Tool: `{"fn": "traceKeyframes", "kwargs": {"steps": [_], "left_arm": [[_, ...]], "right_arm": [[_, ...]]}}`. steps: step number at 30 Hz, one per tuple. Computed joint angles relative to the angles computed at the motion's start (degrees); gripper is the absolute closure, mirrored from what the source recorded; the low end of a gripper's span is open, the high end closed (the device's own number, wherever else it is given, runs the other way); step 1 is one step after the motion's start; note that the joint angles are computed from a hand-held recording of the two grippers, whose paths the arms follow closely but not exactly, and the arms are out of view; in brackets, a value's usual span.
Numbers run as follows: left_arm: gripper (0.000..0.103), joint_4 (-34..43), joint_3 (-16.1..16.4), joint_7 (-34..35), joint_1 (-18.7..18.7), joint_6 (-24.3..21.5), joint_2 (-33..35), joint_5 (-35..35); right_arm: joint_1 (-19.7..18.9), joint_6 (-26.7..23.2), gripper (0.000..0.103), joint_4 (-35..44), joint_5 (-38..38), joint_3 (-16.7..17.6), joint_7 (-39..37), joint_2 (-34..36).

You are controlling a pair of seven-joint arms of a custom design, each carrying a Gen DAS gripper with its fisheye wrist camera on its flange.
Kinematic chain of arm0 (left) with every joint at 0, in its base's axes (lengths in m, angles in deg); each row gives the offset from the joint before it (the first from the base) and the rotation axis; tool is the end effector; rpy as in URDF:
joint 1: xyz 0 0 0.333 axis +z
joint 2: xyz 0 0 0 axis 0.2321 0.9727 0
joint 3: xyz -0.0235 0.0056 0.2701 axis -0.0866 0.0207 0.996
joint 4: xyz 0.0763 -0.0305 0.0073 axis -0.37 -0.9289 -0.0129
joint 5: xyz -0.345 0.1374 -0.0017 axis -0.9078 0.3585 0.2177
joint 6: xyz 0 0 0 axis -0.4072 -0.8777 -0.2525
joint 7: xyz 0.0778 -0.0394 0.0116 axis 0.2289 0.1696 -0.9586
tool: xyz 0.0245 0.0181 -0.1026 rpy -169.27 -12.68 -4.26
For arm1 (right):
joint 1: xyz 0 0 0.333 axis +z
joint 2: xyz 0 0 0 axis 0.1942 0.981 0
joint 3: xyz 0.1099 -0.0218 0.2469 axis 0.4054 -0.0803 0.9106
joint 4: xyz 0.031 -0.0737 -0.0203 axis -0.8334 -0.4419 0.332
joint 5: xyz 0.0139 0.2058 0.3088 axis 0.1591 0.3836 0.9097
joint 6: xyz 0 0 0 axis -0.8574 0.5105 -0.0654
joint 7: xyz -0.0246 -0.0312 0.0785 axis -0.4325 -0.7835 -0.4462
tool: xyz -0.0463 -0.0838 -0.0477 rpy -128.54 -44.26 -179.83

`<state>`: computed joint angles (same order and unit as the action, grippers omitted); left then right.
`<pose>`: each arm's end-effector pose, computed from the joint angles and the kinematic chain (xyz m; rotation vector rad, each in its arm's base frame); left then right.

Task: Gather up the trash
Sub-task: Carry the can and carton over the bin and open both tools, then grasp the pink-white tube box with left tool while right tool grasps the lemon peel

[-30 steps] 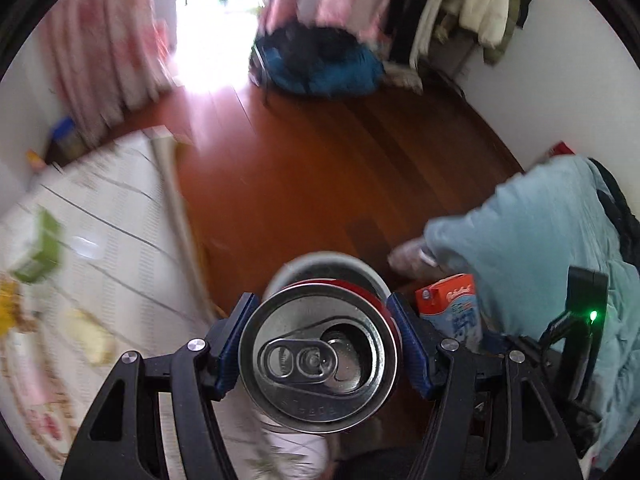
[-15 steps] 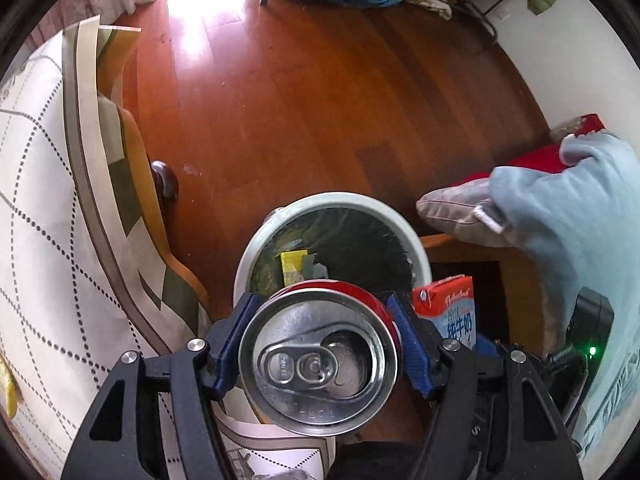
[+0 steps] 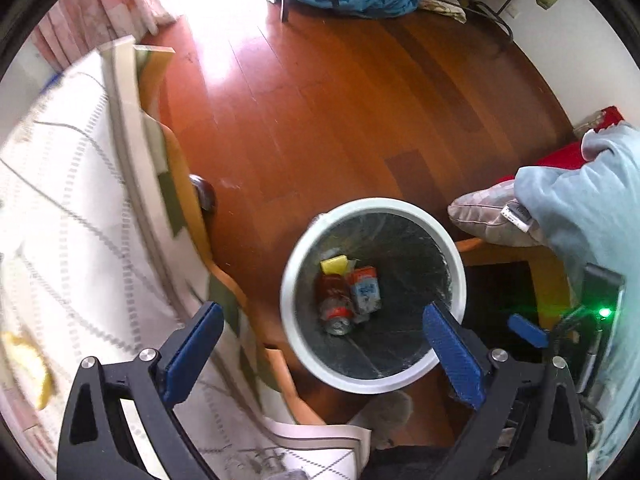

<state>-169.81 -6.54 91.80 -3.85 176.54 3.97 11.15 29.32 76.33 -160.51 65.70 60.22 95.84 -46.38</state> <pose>0.4655 -0.2987 0.5596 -1.9891 2.3917 -0.3087 0.4022 0.1937 0.4853 -1.7892 2.4258 -0.0216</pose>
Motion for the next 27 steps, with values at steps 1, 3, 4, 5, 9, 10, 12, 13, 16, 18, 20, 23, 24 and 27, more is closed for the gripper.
{"fn": "traceKeyframes", "kwargs": {"steps": [1, 3, 4, 5, 9, 10, 12, 13, 16, 18, 20, 23, 24, 27], "left_arm": [[0.001, -0.3, -0.1, -0.3, -0.1, -0.1, -0.8, 1.0], [0.001, -1.0, -0.3, -0.9, -0.3, -0.3, -2.7, 2.3], [0.001, -1.7, -0.4, -1.3, -0.3, -0.4, -4.1, 3.1], [0.001, -2.1, -0.5, -1.5, -0.4, -0.5, -5.1, 3.6], [0.001, -3.8, -0.9, -2.0, -0.4, -1.3, -9.6, 5.2], [0.001, -4.2, -1.0, -2.2, -0.4, -1.6, -10.9, 5.4], [0.001, -5.1, -1.1, -2.4, -0.4, -2.0, -13.2, 5.6], [0.001, -5.3, -1.3, -2.6, -0.4, -2.4, -14.4, 6.0], [0.001, -5.9, -1.5, -2.5, -0.5, -3.0, -17.5, 5.9], [0.001, -5.9, -1.8, -2.5, -0.4, -3.3, -19.2, 6.1], [0.001, -5.7, -2.1, -2.5, -0.4, -3.6, -21.2, 6.5], [0.001, -5.5, -2.3, -2.8, -0.2, -3.8, -24.0, 6.5], [0.001, -5.2, -2.2, -2.8, -0.2, -4.0, -24.9, 6.5], [0.001, -5.1, -2.3, -2.9, 0.2, -3.9, -27.3, 6.4]], "right_arm": [[0.0, -0.6, 0.000, 0.5, -0.2, 0.2, 0.2, -0.2], [0.3, -1.9, 0.000, 1.0, -0.7, 0.6, 0.7, -1.4], [0.4, -2.9, 0.000, 1.4, -0.7, 0.7, 0.9, -2.3], [0.5, -3.7, 0.000, 1.8, -1.0, 0.9, 0.9, -2.7], [0.8, -7.0, 0.000, 3.8, -2.4, 1.9, 2.0, -5.6], [0.9, -8.0, 0.000, 4.4, -2.8, 2.3, 2.5, -6.6], [1.0, -9.7, 0.000, 5.7, -3.8, 3.0, 3.2, -7.8], [1.0, -10.6, 0.000, 6.5, -4.4, 3.4, 3.5, -8.5], [1.3, -13.5, 0.000, 9.1, -6.2, 4.8, 4.6, -10.5], [1.4, -15.3, 0.000, 11.2, -7.2, 5.6, 5.1, -11.5], [1.4, -17.1, 0.000, 13.3, -8.1, 6.2, 5.5, -12.4], [1.3, -19.9, 0.000, 17.3, -9.5, 7.6, 6.2, -13.3], [1.3, -20.6, 0.000, 18.3, -9.8, 7.9, 6.4, -13.4], [1.1, -22.8, 0.000, 21.8, -11.0, 9.1, 7.0, -14.0]]}}
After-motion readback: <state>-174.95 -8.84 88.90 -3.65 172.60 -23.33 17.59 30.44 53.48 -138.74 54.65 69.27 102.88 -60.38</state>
